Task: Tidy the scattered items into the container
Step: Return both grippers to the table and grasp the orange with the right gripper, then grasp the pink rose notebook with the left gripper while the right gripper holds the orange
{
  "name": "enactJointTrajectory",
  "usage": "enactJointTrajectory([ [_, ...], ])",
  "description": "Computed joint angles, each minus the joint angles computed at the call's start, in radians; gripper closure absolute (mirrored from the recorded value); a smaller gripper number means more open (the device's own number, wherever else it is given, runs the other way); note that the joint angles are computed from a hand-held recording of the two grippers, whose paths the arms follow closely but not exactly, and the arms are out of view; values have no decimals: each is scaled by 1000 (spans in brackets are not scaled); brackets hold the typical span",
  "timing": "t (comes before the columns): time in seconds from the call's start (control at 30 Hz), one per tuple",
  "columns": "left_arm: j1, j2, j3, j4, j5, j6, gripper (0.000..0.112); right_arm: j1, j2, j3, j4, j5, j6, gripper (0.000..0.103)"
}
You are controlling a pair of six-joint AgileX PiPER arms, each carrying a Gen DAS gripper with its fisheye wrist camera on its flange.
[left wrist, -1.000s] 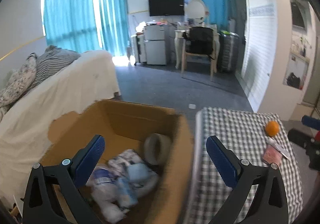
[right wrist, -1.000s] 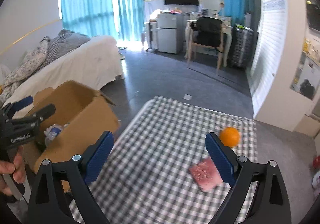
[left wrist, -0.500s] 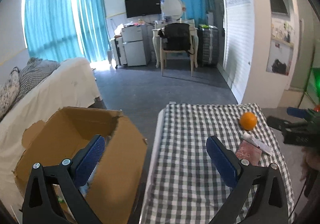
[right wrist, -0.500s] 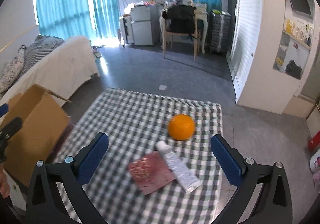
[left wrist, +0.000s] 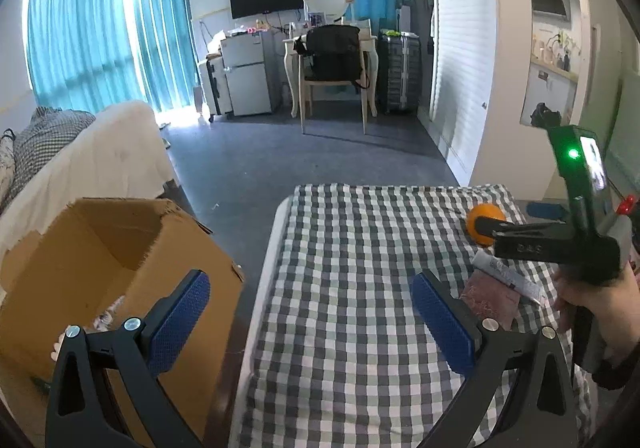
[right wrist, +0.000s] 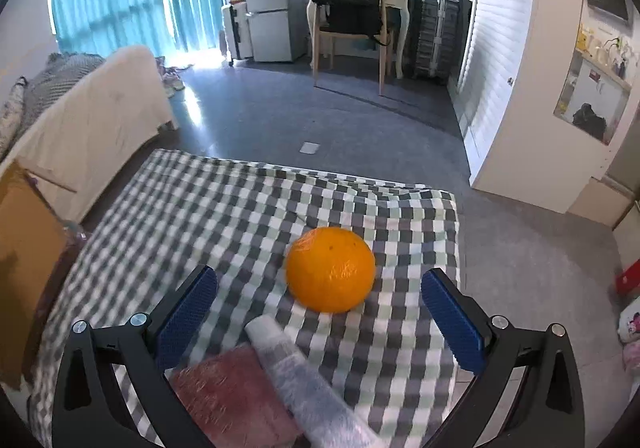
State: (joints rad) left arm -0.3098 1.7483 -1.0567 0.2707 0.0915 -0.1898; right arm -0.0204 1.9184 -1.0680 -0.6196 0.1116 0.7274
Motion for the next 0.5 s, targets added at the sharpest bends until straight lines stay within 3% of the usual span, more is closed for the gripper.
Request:
enactJointTrajectory([
  [0.13, 1, 30, -10, -75, -3, 76, 9, 4, 59, -63, 48, 38, -58, 2],
  [0.2, 5, 40, -10, -112, -8, 112, 9, 0, 84, -88, 182, 43, -194, 8],
  [0.27, 10, 50, -19, -200, -3, 198, 9, -2, 107, -104, 204, 53, -217, 29],
  [0.37, 14, 56, -26, -248, 3, 250, 9, 1, 120, -114, 88, 77, -109, 45],
  [0.5, 20, 57, -24, -351, 1, 361, 9, -29, 108, -94, 291, 45, -305, 46],
])
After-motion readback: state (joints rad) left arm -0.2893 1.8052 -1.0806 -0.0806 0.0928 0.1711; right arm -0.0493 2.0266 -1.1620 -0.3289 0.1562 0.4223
